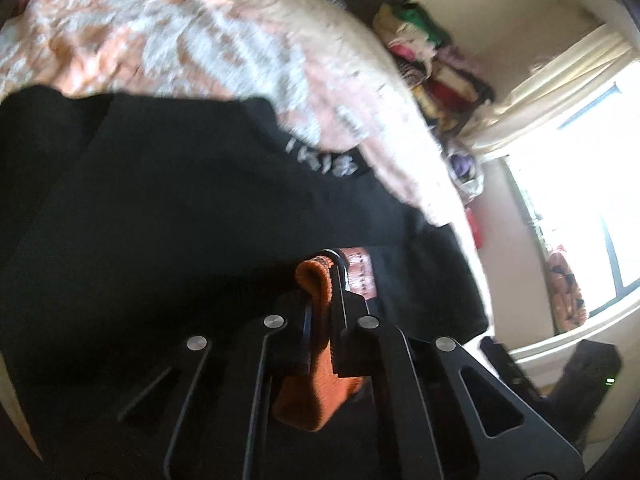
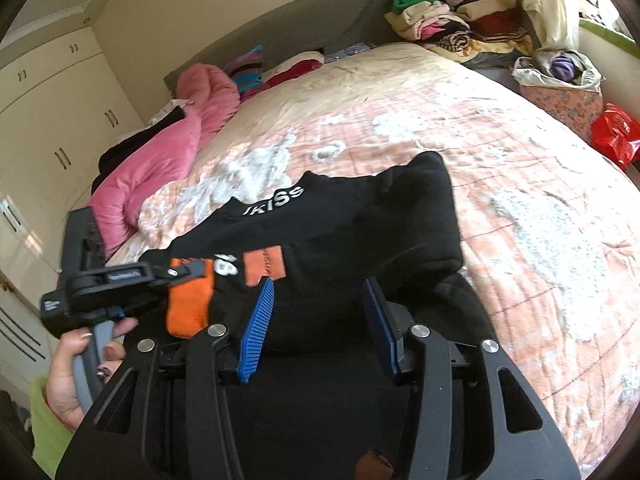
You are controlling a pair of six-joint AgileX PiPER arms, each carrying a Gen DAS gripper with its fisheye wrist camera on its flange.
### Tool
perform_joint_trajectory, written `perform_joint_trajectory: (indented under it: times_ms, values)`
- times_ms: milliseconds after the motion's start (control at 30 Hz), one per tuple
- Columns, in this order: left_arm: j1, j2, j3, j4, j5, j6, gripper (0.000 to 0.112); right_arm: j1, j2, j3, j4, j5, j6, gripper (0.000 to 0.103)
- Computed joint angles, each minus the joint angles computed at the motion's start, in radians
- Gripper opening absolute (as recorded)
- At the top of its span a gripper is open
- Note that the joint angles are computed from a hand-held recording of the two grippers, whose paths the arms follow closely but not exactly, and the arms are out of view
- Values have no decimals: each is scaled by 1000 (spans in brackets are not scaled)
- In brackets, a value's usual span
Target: Fold small clothes
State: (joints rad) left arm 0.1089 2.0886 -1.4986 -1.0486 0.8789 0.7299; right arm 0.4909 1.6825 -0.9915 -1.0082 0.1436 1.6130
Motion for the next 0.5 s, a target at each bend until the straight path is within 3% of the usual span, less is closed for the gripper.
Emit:
perform_joint_trajectory:
  times_ms: [233, 500]
  values:
    - [55, -141, 98, -166, -35, 177, 1, -11, -2, 0, 14, 6, -18, 45]
    - [85, -148, 92, -82, -70, 117, 1, -8, 22, -24, 54, 26, -63, 45]
